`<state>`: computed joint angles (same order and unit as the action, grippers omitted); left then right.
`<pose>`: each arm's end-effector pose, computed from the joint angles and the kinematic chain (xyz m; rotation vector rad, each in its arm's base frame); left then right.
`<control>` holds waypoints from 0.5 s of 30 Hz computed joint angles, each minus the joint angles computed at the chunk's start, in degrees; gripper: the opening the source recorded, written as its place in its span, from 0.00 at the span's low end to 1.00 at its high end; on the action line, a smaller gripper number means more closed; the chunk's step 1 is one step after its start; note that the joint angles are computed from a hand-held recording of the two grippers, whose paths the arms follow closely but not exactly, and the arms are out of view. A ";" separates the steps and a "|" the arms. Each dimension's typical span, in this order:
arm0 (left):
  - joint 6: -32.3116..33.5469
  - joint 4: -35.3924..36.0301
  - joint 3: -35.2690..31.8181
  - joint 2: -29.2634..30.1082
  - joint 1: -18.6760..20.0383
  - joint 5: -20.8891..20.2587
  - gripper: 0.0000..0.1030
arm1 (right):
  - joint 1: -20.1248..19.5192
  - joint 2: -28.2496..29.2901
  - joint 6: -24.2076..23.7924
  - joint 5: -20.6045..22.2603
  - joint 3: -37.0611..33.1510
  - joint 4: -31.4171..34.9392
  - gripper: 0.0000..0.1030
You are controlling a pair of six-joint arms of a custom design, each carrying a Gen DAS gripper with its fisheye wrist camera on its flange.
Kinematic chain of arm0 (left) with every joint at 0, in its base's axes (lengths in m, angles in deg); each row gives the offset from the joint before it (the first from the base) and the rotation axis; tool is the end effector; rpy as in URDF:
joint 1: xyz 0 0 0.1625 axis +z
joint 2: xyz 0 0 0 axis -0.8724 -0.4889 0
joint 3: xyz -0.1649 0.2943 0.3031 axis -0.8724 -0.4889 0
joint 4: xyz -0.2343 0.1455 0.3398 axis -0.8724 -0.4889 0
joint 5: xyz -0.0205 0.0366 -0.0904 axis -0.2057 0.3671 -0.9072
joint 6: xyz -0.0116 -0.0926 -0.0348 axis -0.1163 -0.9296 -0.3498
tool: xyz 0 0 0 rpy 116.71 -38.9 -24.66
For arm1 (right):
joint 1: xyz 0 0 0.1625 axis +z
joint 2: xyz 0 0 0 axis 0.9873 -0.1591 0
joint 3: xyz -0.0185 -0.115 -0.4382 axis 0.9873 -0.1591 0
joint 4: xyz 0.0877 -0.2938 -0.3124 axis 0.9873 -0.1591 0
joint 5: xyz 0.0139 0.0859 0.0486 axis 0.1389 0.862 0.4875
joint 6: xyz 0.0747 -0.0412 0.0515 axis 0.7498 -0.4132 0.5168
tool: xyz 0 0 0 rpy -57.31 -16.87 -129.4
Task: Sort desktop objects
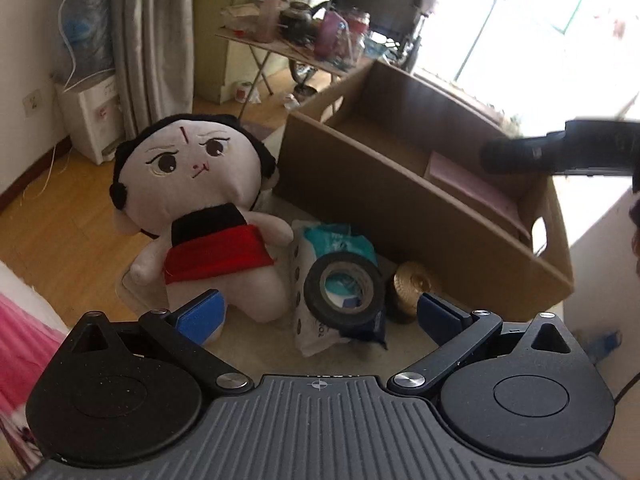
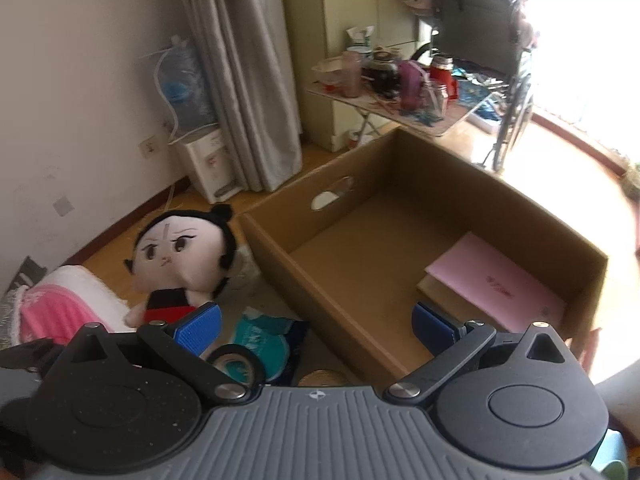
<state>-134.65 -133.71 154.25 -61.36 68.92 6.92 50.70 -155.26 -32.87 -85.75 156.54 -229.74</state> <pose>-0.2515 -0.2364 0.2358 0.2795 2.4834 -0.8162 0.3710 -0.2973 0.2439 0.7646 -2.5519 0.7060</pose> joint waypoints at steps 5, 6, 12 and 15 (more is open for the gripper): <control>3.75 -3.64 0.88 1.33 1.38 0.28 1.00 | -1.31 -0.62 3.47 5.96 -0.24 3.46 0.98; 4.74 -4.08 0.96 1.92 1.61 0.40 1.00 | -1.67 -0.59 4.39 7.06 -0.39 4.52 0.96; 7.03 -5.68 1.14 4.61 2.67 0.92 0.99 | -3.85 0.27 7.74 11.51 -0.72 7.75 0.85; 5.32 -3.71 0.52 5.71 2.92 1.67 0.96 | -4.51 1.23 8.66 11.99 -1.06 9.32 0.76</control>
<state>-129.33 -137.43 154.76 -55.65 71.83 8.58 46.20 -154.02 -24.21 -73.76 155.48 -220.42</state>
